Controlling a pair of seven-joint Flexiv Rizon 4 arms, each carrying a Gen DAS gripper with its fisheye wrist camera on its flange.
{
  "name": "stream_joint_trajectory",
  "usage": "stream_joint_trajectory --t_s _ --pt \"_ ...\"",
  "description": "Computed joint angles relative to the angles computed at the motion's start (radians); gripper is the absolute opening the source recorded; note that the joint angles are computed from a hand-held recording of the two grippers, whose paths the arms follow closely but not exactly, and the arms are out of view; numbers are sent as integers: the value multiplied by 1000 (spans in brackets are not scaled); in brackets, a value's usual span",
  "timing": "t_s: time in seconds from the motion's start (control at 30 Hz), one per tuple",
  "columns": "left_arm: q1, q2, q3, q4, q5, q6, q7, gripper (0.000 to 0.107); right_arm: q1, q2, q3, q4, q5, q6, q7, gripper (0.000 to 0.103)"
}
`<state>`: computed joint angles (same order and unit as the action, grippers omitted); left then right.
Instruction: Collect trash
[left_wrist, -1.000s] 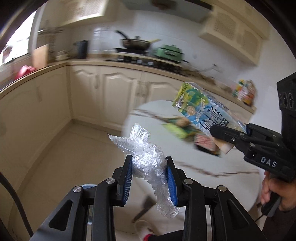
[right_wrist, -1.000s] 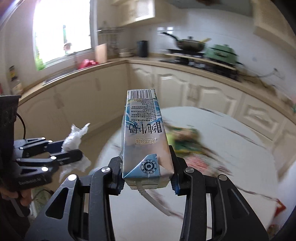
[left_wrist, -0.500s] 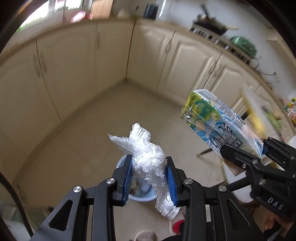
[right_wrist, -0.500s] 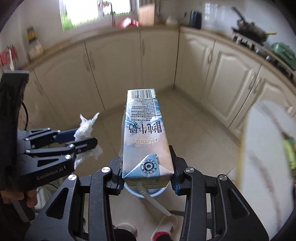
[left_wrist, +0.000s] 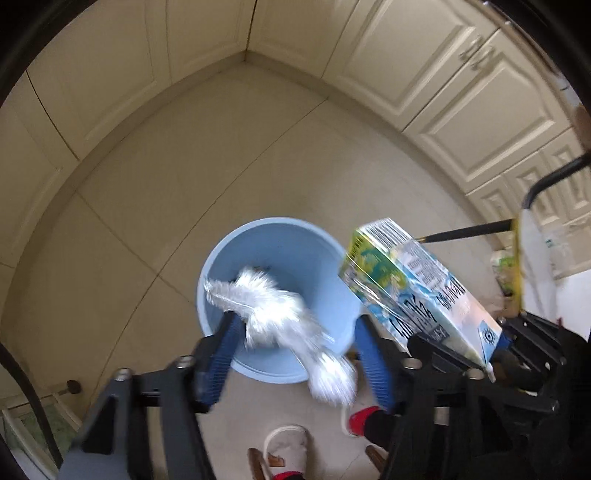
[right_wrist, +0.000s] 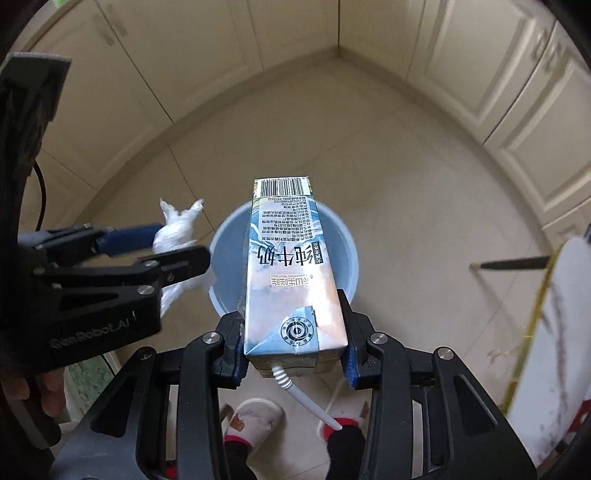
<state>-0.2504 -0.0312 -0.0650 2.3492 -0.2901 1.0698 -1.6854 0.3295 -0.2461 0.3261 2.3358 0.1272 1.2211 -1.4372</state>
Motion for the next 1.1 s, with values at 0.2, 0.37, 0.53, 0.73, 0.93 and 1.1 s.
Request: stream_joint_trajectory --t_s 0.2,0.37,0.53,0.73,0.93,1.1 --pt "30 -90 8 -127 62 -105 -92 78 -61 -116 32 -69 73 -4 -74 37" --pt "23 -41 21 -152 147 -161 -206 79 -83 -124 68 -94 139 -9 -107 58" --pt "15 87 19 -118 219 -203 -317 80 -69 -43 75 -70 157 -5 -110 68" --pt "4 262 -28 -103 313 -272 -461 86 29 171 15 4 40 -79 47 95" --pt "4 457 -125 -157 425 -407 -615 93 84 429 0 59 -62 -162 165 100" --pt "7 612 -233 -234 518 -503 -720 98 98 672 2 80 -123 -211 231 103"
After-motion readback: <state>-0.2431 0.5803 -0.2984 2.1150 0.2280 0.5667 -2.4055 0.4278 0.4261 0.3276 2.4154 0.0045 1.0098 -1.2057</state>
